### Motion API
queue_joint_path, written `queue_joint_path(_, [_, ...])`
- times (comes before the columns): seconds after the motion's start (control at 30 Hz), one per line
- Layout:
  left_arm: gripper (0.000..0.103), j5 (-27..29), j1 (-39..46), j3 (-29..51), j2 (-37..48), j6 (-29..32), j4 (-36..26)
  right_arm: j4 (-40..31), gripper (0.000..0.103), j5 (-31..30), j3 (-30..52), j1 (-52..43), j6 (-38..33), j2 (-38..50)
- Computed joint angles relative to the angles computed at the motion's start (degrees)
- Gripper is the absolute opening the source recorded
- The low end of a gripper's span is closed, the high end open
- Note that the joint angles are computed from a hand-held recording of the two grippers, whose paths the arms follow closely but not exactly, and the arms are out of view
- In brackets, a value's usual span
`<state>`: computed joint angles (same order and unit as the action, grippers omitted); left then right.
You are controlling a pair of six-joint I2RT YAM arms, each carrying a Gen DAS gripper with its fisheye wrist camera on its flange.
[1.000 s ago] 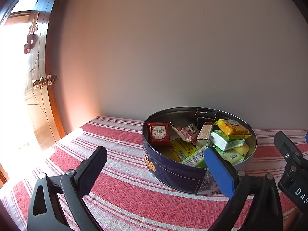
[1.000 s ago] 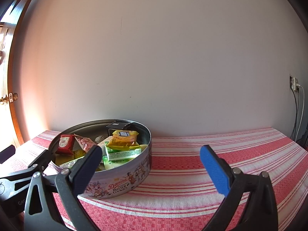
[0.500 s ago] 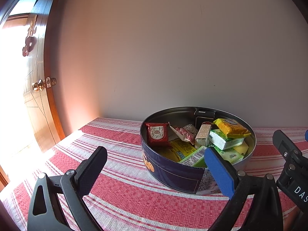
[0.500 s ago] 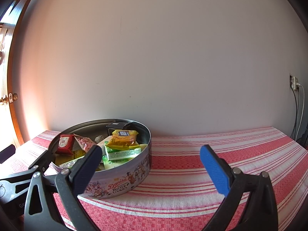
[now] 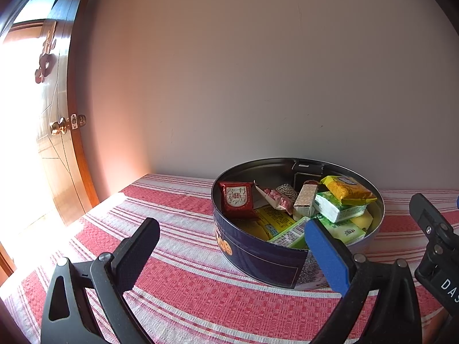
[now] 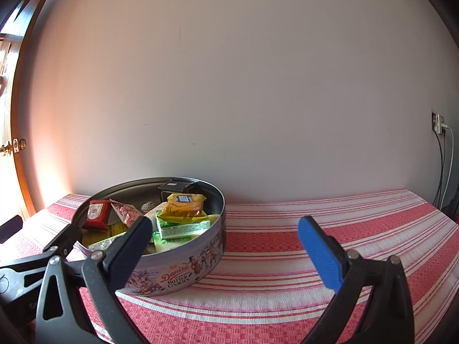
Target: Organize objects
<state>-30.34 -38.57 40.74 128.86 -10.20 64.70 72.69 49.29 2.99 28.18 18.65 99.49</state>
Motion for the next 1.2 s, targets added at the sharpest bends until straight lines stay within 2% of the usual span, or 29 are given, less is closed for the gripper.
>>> queue_joint_path(0.83, [0.102, -0.8, -0.5, 0.2, -0.3, -0.1, -0.6, -0.2, 0.103, 0.0, -0.4, 0.0, 0.2, -0.5])
queue_joint_path(1.2, [0.102, 1.0, -0.1, -0.1, -0.4, 0.4, -0.1, -0.2, 0.103, 0.1, -0.2, 0.1, 0.4, -0.1])
